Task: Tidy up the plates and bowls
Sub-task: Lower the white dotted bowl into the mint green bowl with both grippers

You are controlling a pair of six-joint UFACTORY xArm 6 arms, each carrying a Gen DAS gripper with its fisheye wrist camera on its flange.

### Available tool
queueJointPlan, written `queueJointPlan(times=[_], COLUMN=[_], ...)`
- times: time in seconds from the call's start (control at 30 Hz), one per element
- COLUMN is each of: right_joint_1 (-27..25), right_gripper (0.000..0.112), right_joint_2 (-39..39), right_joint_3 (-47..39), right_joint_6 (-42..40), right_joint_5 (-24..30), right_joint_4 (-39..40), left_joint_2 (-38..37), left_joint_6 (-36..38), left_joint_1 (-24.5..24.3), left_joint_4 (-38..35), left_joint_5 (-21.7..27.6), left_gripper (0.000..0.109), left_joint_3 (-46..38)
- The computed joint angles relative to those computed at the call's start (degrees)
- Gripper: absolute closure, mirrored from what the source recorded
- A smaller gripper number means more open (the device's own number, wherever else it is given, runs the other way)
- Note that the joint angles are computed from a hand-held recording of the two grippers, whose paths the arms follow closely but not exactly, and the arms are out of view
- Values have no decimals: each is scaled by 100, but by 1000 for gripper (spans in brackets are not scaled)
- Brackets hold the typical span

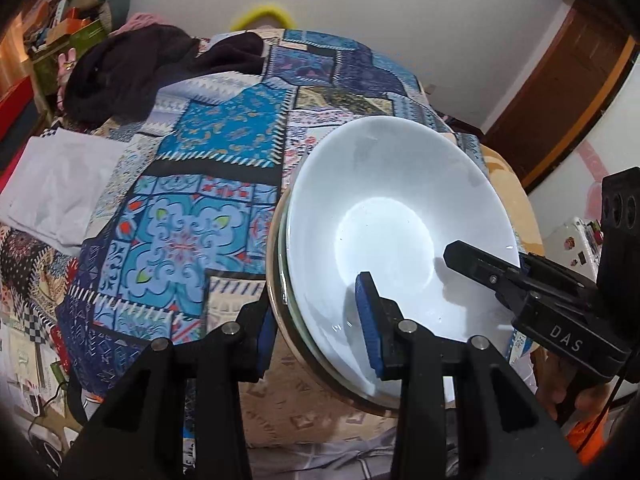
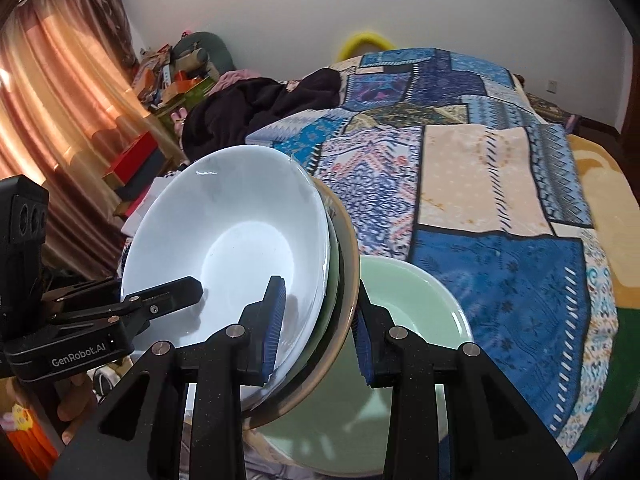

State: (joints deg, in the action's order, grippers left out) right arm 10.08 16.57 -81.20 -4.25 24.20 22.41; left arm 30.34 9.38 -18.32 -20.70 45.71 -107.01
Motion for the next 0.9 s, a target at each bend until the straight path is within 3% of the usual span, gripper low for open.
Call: queueJointPlan(times=[0.9], right_joint_1=[-275], right_gripper=[83], right_joint_2=[-553], right_joint_3=[999], right_joint_6=[154], right_joint_5=[-16], right_joint_4=[99], left_joint_2=[435], left_joint_6=[38], left_joint_1=[-449], left_joint_4=[74], left_joint_5=[524], left_gripper=[71], left_joint_3=[-524])
